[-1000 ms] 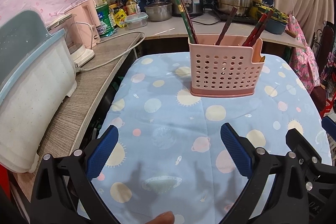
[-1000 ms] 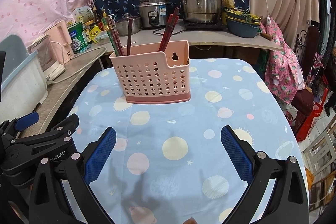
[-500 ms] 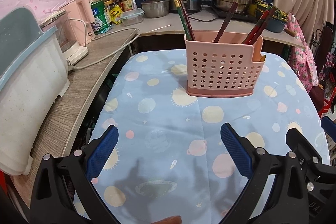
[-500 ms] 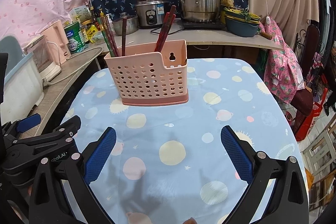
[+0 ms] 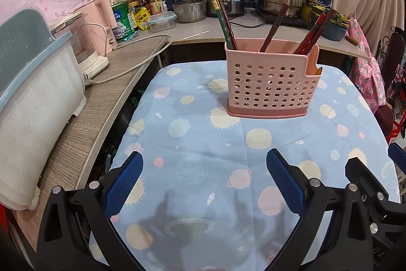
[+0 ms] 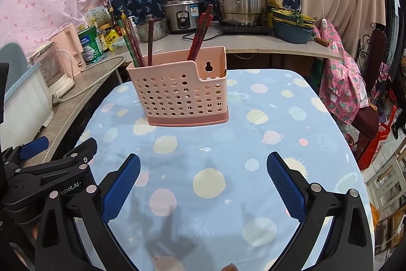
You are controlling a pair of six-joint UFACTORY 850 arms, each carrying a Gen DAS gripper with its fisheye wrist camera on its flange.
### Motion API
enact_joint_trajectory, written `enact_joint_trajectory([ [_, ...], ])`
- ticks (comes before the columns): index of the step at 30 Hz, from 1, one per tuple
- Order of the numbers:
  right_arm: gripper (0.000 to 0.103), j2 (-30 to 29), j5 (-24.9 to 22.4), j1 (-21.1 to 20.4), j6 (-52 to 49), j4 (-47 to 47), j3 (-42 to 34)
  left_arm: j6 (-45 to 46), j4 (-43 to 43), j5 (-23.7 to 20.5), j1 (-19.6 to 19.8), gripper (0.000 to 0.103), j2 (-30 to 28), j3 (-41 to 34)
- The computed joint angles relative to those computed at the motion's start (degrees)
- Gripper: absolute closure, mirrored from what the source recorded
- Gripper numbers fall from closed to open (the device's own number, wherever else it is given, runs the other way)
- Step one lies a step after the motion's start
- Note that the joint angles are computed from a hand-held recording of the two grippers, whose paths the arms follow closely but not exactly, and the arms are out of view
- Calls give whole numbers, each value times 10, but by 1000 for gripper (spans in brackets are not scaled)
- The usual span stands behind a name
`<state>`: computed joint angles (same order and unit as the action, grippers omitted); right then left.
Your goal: Organize utensils
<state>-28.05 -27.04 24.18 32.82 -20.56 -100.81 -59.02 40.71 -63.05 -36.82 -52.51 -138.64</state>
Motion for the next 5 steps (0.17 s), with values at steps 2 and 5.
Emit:
enact_joint_trajectory([
  [2,7,1,1,2,8,-10,3,-1,2,0,-1,10,0,1],
  [5,7,4,1,2,13,-15,6,10,-5,9,0,10,5,9],
])
